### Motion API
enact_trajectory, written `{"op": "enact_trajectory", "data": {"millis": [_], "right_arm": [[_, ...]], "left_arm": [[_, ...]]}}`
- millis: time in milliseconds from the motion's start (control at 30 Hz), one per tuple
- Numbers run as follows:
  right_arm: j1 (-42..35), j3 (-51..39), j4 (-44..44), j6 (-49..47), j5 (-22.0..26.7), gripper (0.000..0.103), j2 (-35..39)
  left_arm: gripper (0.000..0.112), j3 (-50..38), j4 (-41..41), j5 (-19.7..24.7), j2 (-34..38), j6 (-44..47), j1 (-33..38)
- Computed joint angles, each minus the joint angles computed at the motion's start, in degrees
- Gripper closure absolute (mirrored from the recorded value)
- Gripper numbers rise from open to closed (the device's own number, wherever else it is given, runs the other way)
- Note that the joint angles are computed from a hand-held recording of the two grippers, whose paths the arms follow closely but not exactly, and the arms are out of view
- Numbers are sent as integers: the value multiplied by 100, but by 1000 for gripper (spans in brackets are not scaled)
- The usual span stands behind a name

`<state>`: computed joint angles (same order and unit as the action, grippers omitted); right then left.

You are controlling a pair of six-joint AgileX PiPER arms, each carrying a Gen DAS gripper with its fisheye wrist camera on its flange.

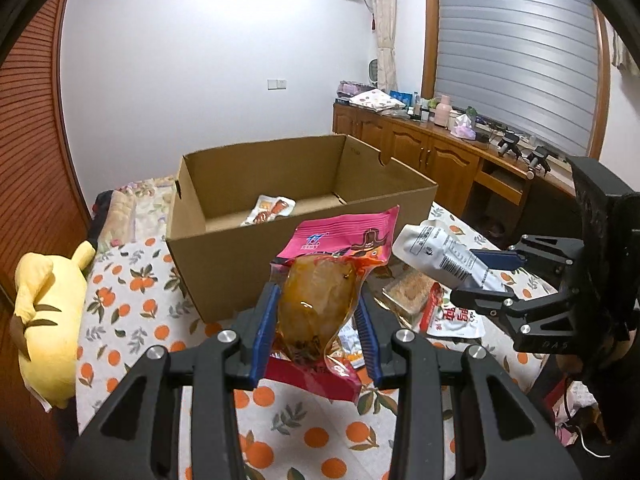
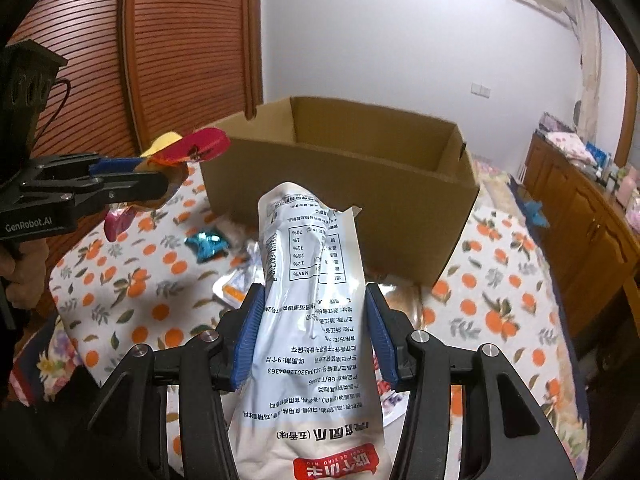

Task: Organize snacks
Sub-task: 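Lift and carry both held packs over the cardboard box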

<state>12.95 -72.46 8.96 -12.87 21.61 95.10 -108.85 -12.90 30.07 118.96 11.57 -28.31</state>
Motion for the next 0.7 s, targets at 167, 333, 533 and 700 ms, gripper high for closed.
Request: {"op": "enact_trajectory", "data": {"millis": [167,333,533,700], "right_arm": [[-22,-275,-72,-4,122,53,38],[-45,-558,-185,24,237,53,135],[-103,-964,-225,11,413,53,265],[-104,-1404,-358,71,572,53,439]], "left_arm": [[76,-481,174,251,171,-126,33],[76,-999,375,508,363,-245,44],[76,-1884,544,956,739,-346,76],[76,-2796,649,1403,1154,-377,96]]}}
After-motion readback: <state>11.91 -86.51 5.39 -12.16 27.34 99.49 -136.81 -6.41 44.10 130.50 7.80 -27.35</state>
